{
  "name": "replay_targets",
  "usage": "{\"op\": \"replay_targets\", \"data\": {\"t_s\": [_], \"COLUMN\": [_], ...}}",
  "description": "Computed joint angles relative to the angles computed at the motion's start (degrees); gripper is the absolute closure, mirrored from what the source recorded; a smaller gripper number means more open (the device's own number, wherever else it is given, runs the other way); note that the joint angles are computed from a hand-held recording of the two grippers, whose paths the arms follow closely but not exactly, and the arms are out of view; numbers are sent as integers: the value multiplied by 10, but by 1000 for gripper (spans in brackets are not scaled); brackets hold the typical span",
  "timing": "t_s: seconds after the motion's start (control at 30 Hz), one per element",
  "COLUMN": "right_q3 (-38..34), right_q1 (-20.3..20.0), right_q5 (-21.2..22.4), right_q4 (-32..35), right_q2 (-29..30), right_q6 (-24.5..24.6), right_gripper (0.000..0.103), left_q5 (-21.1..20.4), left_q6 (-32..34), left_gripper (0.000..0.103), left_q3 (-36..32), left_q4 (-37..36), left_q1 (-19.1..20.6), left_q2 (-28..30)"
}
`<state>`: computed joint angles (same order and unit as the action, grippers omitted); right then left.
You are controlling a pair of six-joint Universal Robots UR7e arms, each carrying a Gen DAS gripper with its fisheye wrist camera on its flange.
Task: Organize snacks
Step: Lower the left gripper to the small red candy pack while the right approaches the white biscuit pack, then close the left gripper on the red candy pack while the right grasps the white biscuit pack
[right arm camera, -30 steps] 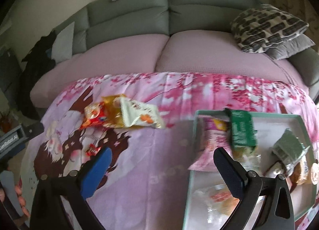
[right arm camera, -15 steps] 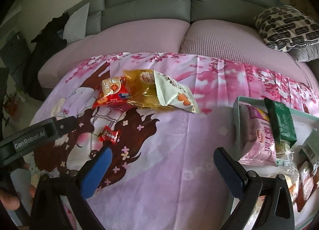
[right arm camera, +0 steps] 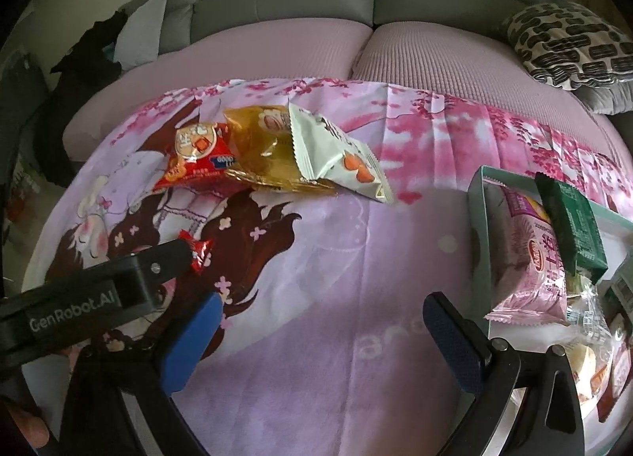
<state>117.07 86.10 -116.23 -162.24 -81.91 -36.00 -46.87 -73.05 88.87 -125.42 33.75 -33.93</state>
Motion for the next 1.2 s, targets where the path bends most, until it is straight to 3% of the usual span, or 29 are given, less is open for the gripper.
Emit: {"op": "replay_targets", "data": {"t_s": [0.1,0.2,0.37,0.5,0.67,0.77,0.9,1.2], "right_q3": [-2,-5,-10,-11,-13,-14,-14,-14], "right_q1": [-2,-4,-7,-10,-12,-13,-14,-12], "right_q5": [-2,-3,-3,6,9,14,16,15], "right_q4": [3,5,11,20,26,31,32,16], "right_q2": [1,2,2,-2,-1,-2,-3,1], "right_q6": [4,6,10,11,13,17,18,13], "right_gripper": [0,0,1,1,1,1,1,1], "left_q5": [-5,-5,0,5,12,14,16,11], "left_q6": [12,18,27,42,45,35,33,39], "left_gripper": [6,21,22,38,42,49,74,75], "left_q3": [-10,-21,-32,-50,-64,-62,-51,-30], "left_q4": [2,16,28,27,53,60,46,-5], "left_q1": [2,4,4,9,7,6,3,6], "left_q2": [8,15,23,37,45,42,36,27]}}
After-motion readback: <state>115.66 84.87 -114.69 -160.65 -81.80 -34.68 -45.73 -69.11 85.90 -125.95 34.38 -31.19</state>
